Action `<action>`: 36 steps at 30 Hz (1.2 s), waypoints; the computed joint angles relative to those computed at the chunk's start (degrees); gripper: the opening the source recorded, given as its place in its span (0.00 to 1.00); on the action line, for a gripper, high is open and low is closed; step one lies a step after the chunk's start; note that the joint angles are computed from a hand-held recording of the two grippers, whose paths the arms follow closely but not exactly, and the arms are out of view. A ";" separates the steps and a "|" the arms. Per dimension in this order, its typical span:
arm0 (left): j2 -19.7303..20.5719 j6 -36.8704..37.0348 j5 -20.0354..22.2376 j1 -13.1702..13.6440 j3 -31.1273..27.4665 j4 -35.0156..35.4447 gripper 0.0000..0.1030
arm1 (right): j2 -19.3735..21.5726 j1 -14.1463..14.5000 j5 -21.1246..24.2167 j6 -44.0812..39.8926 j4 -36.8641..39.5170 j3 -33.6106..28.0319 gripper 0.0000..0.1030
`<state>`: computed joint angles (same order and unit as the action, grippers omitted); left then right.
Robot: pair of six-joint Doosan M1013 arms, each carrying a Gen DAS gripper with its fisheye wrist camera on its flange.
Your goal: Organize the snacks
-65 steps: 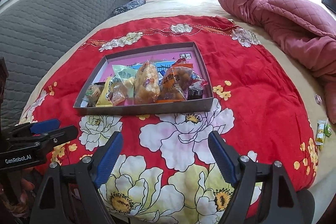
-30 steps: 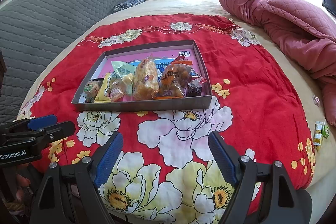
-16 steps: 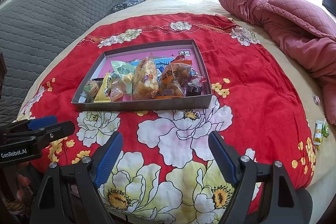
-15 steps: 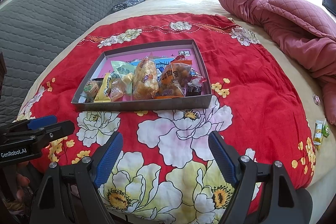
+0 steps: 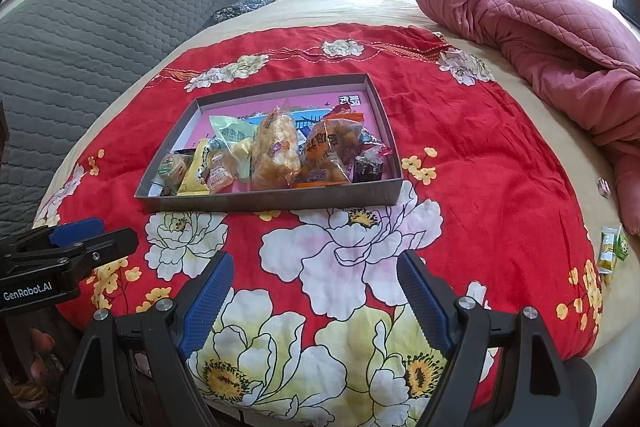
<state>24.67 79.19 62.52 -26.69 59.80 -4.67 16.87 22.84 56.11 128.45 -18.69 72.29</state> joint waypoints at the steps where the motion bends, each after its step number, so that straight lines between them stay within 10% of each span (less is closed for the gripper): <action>1: -0.03 -0.11 -0.10 -0.04 0.00 0.31 0.72 | 0.03 -0.02 0.04 -0.06 0.09 -0.05 0.80; 36: 0.49 -6.68 -2.29 0.73 -0.09 4.78 0.72 | -0.43 -2.55 -4.07 1.61 1.54 2.42 0.80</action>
